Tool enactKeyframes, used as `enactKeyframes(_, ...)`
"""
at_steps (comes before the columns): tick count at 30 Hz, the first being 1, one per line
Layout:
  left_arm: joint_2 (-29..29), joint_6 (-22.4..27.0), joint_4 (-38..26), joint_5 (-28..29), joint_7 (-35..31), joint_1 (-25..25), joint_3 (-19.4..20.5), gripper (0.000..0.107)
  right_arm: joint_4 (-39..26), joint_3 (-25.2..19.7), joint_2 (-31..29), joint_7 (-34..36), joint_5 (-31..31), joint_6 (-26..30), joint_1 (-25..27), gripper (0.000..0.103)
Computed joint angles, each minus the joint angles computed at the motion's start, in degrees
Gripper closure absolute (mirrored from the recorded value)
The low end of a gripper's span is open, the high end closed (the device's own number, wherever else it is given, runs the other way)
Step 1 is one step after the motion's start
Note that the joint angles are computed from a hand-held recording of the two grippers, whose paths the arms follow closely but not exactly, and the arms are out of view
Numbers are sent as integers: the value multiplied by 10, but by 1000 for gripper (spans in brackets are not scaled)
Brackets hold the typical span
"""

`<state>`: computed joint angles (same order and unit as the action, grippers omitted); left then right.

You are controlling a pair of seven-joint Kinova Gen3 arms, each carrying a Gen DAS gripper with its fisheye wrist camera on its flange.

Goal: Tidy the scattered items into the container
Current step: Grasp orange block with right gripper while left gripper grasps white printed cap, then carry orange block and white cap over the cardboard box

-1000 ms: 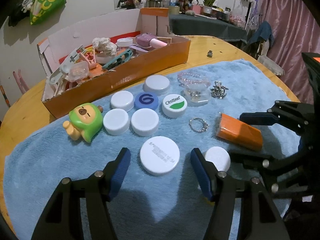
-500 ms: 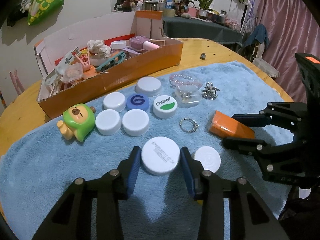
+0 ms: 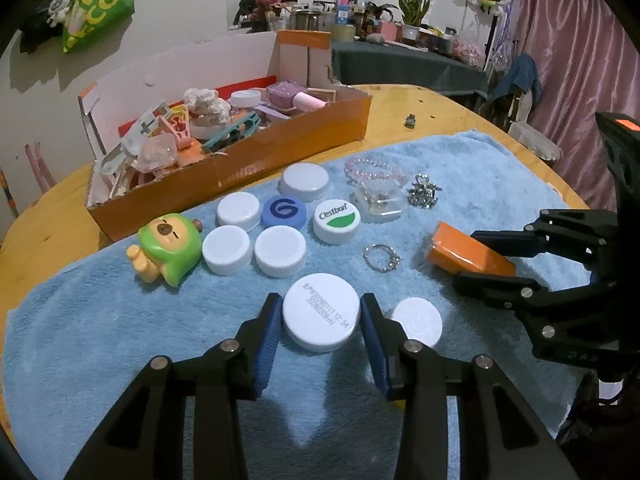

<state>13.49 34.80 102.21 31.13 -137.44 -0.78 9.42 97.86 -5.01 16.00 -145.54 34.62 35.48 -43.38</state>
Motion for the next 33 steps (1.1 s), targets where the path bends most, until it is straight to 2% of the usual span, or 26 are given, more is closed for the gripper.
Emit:
enactKeyframes(9,-14,5,-8,11,-4,-2,-4,66,-14,-4,-13,2,13,10,1,68)
enactKeyframes(14,-19,6,-23,-3,22,8,-11,66,-33,-7,-16,16,14,20,7,68)
enactKeyframes(23,-16,21,-71,-23,60,12,-16,66,-103,-10,-2,94,-15,45,27,68)
enactKeyframes(33,32,51,-177,-72,132,17,-20,66,-216,-2,45,217,-89,69,59,68)
